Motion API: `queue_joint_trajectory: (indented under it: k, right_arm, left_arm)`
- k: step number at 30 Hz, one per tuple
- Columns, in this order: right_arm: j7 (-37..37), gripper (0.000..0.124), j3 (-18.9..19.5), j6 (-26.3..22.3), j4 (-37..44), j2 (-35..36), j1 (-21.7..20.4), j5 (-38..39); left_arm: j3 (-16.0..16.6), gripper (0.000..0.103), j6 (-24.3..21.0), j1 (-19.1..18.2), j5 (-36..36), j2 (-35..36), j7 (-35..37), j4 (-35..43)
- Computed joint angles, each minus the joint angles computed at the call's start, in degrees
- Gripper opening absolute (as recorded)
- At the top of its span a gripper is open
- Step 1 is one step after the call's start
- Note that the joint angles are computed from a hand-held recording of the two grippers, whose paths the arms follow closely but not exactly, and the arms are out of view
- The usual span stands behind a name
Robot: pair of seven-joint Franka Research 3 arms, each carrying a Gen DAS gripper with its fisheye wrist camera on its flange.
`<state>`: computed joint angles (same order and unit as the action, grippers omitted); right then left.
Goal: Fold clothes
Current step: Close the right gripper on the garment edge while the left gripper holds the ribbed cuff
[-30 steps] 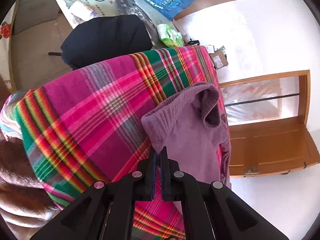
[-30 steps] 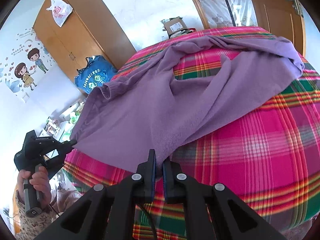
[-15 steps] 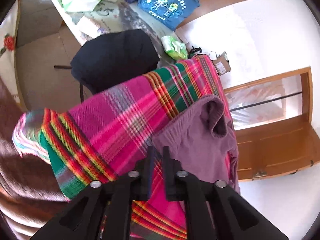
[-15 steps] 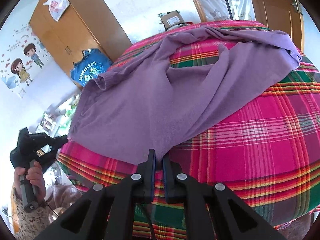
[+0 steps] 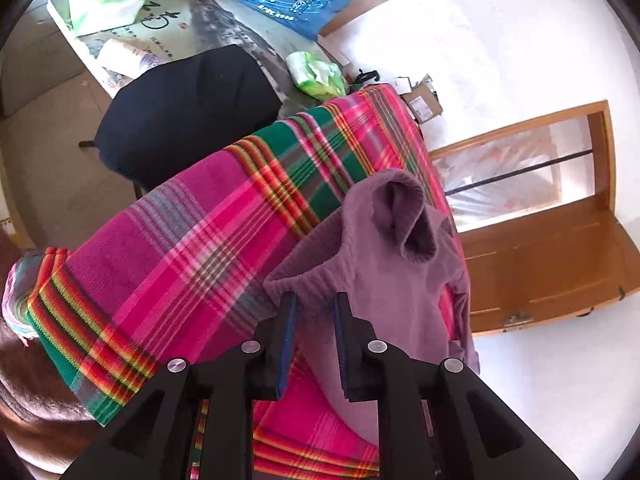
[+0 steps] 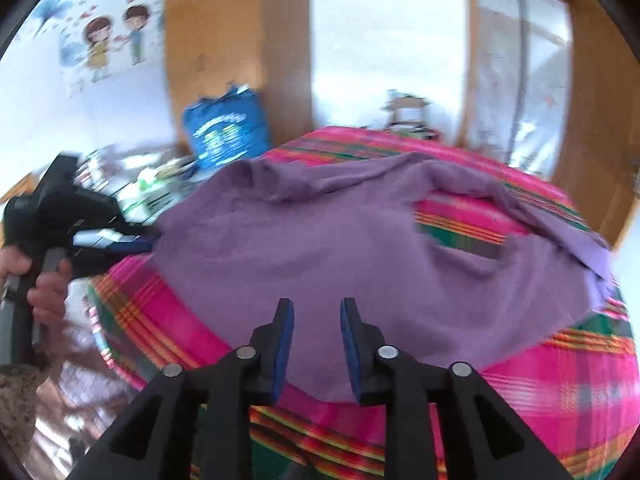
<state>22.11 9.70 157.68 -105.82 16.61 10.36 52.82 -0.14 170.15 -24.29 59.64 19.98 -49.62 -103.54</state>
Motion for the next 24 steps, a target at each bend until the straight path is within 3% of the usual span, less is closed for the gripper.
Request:
queue_joint_trajectory:
  k: [4, 7, 13, 14, 15, 20, 24]
  right_arm:
    - [1.18, 0.028, 0.19, -7.67, 5.97, 4.45, 1.10, -5.71]
    - [-2.71, 0.028, 2.09, -12.70, 8.99, 6.27, 0.37, -5.09]
    - [-1.40, 0.032, 1.57, -10.94, 12.60, 9.90, 3.98, -10.00]
    - [0.08, 0.023, 1.30, -10.84, 13.59, 10.70, 4.40, -11.02]
    - [2.28, 0.002, 0.76, -9.95, 14.32, 11.35, 5.02, -12.20]
    - [10.37, 0.003, 0.65, -13.74, 20.23, 14.71, 3.90, -14.39]
    - [13.87, 0.003, 0.98, -17.25, 23.29, 16.41, 2.97, -15.55]
  left_arm:
    - [-1.00, 0.018, 0.07, 1.03, -2.69, 0.69, 4.04, 1.34]
    - [-0.14, 0.018, 0.67, 0.65, -3.59, 1.37, 4.24, 2.33]
    - [-0.67, 0.018, -0.48, 1.23, -8.50, 2.60, 10.23, 4.39]
    - [-0.59, 0.018, -0.20, 1.23, -9.24, 2.79, 10.82, 4.53]
    - [-0.45, 0.018, 0.05, 1.15, -9.70, 2.89, 11.65, 4.58]
    - [2.30, 0.029, -2.06, -1.14, -8.02, 0.47, 8.04, 1.64]
    - [-0.72, 0.043, -4.54, 1.25, -9.11, -0.49, 10.97, 0.37]
